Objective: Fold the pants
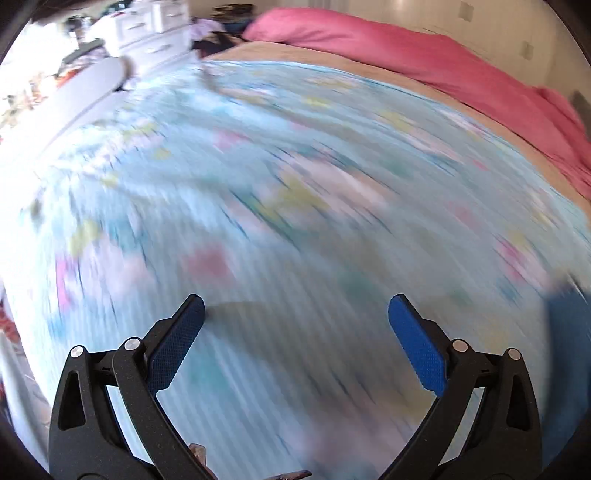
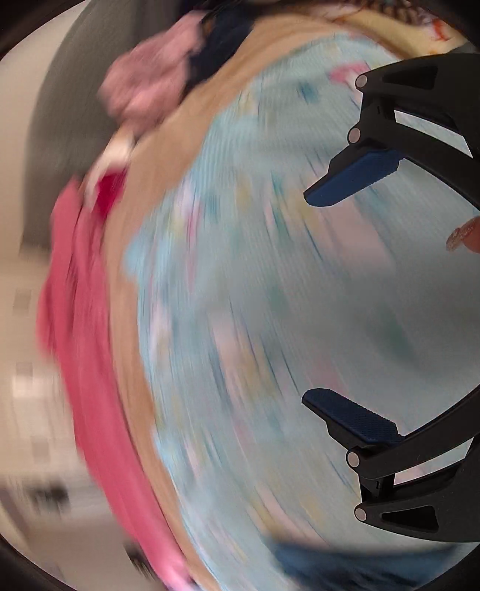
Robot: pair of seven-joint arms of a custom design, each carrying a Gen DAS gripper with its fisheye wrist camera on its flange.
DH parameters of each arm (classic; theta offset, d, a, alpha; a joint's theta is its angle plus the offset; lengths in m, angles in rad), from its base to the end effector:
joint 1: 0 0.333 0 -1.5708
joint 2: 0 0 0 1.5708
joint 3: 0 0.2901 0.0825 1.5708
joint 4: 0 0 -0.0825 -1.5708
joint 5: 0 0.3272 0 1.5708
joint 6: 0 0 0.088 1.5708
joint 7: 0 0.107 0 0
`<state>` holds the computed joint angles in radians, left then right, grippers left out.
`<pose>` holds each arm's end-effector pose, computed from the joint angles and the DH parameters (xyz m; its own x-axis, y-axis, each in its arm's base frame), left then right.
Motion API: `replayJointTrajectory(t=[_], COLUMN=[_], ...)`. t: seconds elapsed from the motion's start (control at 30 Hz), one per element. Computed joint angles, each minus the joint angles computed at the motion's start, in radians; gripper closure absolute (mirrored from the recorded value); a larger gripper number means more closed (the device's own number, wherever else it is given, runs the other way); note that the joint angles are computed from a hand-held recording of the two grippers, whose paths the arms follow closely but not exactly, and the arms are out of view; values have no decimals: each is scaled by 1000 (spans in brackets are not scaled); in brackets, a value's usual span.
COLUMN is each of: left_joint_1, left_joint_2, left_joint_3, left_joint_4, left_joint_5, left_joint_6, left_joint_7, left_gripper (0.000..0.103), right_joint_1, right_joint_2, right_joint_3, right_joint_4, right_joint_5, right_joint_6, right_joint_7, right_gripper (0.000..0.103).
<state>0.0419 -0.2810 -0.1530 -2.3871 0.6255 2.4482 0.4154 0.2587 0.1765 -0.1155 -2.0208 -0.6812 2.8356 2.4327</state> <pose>0.4386 -0.0515 0.4660 0.5922 -0.8046 -0.0442 -0.6780 -0.4679 -0.5668 0.5621 0.1171 0.4362 -0.1328 -0.9907 0.0298 -0.7403 0.0792 -0.6676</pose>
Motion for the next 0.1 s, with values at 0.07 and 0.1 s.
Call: replayJointTrajectory(t=[0.07,0.1], left_joint_1=[36,43], left_joint_2=[70,113], left_joint_3=[10,17], left_joint_4=[55,87], left_joint_5=[48,62], left_joint_6=[-28,-48], left_joint_7=[-16,-4], left_gripper=[9,8], right_joint_1=[-40,-43], right_joint_2=[109,157], right_joint_3=[-25,-46], right_joint_4=[144,211], right_joint_5=[95,115], right_joint_6=[-88,-133], right_joint_7=[-35,-28], right_gripper=[4,4])
